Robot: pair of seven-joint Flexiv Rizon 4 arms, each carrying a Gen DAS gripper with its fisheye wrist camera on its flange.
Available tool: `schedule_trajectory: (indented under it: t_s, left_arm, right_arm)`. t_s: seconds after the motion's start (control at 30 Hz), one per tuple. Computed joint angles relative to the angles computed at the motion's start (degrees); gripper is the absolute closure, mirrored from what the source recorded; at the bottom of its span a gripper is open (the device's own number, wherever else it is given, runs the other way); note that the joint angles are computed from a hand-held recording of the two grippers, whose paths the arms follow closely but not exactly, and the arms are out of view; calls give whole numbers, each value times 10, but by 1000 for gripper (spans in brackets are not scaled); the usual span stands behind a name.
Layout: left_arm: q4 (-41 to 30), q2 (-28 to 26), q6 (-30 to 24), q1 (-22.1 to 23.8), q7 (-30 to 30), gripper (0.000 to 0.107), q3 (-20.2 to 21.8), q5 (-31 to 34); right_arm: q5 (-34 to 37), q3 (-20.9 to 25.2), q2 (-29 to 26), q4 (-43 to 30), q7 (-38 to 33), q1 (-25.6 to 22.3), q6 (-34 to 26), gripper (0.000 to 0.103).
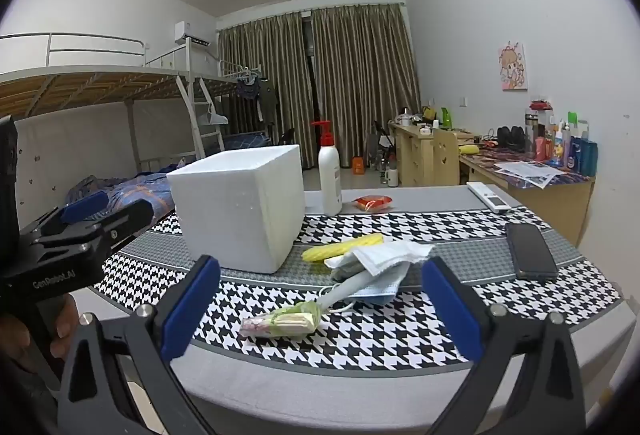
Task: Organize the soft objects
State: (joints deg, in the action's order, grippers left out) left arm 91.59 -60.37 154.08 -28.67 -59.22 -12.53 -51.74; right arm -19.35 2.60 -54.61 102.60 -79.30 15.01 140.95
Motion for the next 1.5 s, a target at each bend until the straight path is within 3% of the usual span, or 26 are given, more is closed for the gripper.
schedule_trajectory:
  t_s: [0.27,0.4,0.77,1.5]
  left_arm:
    - [0,-5,13,6,-8,5,-2,20]
    - [-23,-9,5,-12,19,5,6,-7]
    - [11,7,3,5,-15,5,-1,11]
    - [6,0,9,-2,-3,5,1,10]
  right_arm:
    - [1,0,1,-1,1,-2,6,1]
    - [1,0,5,4,1,-3,9,1]
    - [3,0,13,8,-2,-1,7,1]
    - [10,-2,9,7,-10,3,12,1]
